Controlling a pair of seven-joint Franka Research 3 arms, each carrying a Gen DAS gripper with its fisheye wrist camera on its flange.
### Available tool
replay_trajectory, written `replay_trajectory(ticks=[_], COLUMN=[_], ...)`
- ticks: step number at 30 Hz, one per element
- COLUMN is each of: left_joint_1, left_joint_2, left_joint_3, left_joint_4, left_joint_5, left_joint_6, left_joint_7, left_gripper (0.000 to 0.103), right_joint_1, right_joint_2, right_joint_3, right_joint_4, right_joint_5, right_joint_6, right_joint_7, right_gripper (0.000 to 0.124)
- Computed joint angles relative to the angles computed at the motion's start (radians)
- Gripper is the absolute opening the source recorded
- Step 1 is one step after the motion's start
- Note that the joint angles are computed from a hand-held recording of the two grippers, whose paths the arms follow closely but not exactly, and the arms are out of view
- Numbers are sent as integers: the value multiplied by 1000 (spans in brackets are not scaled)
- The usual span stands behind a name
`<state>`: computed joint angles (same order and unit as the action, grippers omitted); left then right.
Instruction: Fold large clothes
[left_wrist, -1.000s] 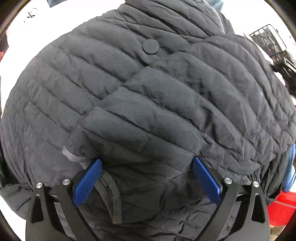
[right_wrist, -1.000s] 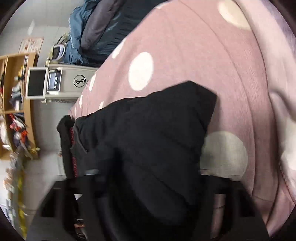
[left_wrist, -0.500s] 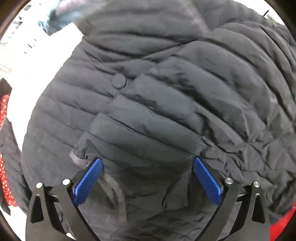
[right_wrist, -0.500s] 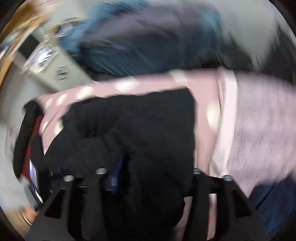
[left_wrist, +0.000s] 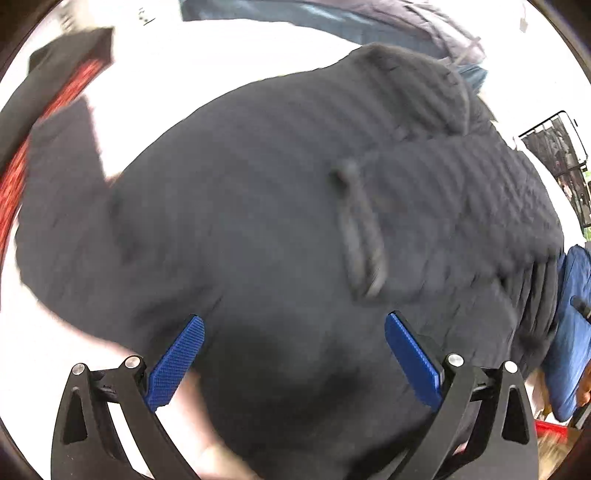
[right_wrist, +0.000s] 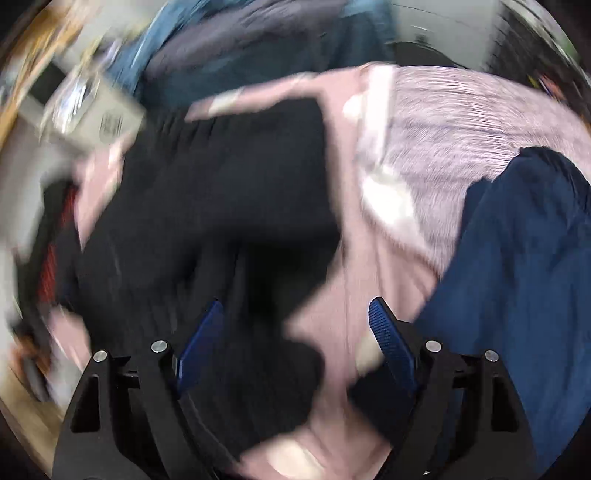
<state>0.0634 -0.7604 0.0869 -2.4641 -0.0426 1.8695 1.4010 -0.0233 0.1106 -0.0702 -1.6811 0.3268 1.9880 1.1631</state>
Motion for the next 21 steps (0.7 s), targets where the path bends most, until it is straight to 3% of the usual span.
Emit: replay_trajectory(ticks=[4,8,9,10,11,13,18,20,21], left_joint_1=[27,24,16,7,2,-23,-96,-112,-118], left_joint_2=[-148,-294,-318,-339,-356,-398,-417,-409,-398], left_joint_3=[36,89,99,104,108,68,37,18,7], left_joint_4=[-49,-75,-78,-85,-92,-113,-161,-171,-176], left_joint_5=[12,-38,-59,-85,-103,-161,-216,-223,-223], left_joint_6=[-155,-323,-358,-385,-410,-433,-414,-355,-317], left_joint_7=[25,45,51,52,53,16,13,10,7], left_gripper=[96,96,96,96,96,96,96,94,86], right_joint_1=[26,41,42,43,46,46,25,2,-6], right_joint_2=[-143,-118,-102,-75,-49,-23,-14,0,9], right_joint_3=[13,18,16,16,17,22,14,7,7], right_joint_4=[-240,-304,-298,-274,-239,-171,13,105,128], right_joint_5=[-118,-152,-135,-117,-105,-44,141,245,279], right_joint_6=[68,94,95,77,42,-39,-214,-293,-310], right_joint_7=[-132,-114,-101,-80,-60,-66,-4,32,31], right_gripper=[81,80,74,59,35,16,10,10,10])
